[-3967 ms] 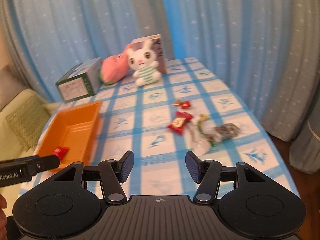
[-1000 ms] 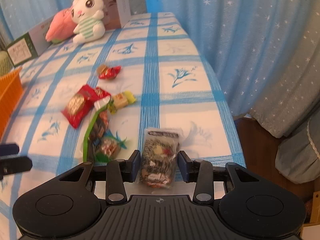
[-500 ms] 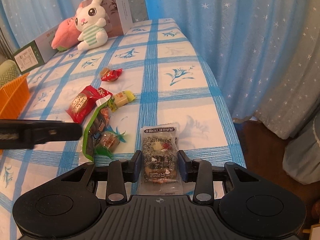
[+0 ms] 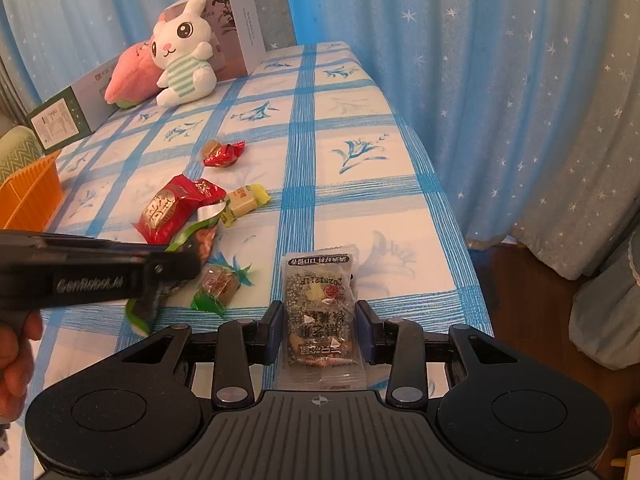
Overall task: Organize snacks
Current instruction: 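Grasp the clear wrapped pastry with the right gripper while the left gripper grasps the white-green wrapper, then carry both held snacks over the orange tray and lower them inside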
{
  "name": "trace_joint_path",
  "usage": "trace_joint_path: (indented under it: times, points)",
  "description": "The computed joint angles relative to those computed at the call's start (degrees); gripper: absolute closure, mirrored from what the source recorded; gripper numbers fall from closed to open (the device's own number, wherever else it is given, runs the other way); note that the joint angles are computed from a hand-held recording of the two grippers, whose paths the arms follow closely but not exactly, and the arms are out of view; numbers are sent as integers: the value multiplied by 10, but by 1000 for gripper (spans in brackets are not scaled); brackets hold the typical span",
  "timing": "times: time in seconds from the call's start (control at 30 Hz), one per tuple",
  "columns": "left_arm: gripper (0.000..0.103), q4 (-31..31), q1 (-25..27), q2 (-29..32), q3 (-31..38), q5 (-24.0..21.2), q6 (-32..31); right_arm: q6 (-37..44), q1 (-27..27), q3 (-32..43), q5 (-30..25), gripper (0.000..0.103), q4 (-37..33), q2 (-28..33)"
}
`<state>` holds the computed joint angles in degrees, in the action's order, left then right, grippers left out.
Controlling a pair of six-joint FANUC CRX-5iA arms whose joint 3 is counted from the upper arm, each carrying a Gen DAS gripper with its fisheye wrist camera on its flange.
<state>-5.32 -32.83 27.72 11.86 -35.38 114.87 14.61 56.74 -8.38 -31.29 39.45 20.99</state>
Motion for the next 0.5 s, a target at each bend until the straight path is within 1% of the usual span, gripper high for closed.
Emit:
trace_joint_path:
  times: [0.17, 0.23, 0.33, 0.4, 0.5]
  points:
    - [78, -37, -12, -13, -4, -21, -61, 11, 5, 9, -16, 65, -2, 5]
    - [76, -62, -21, -1, 21, -55, -64, 14, 7, 14, -24, 65, -2, 9]
    - [75, -83, -27, -1, 20, -49, -61, 13, 9, 17, -31, 65, 1, 12]
    - [77, -74, -23, -4, 14, -43, -63, 12, 9, 17, -31, 65, 1, 12]
    - [79, -67, -20, -8, 11, -51, -52, 22, 10, 25, -38, 65, -15, 13]
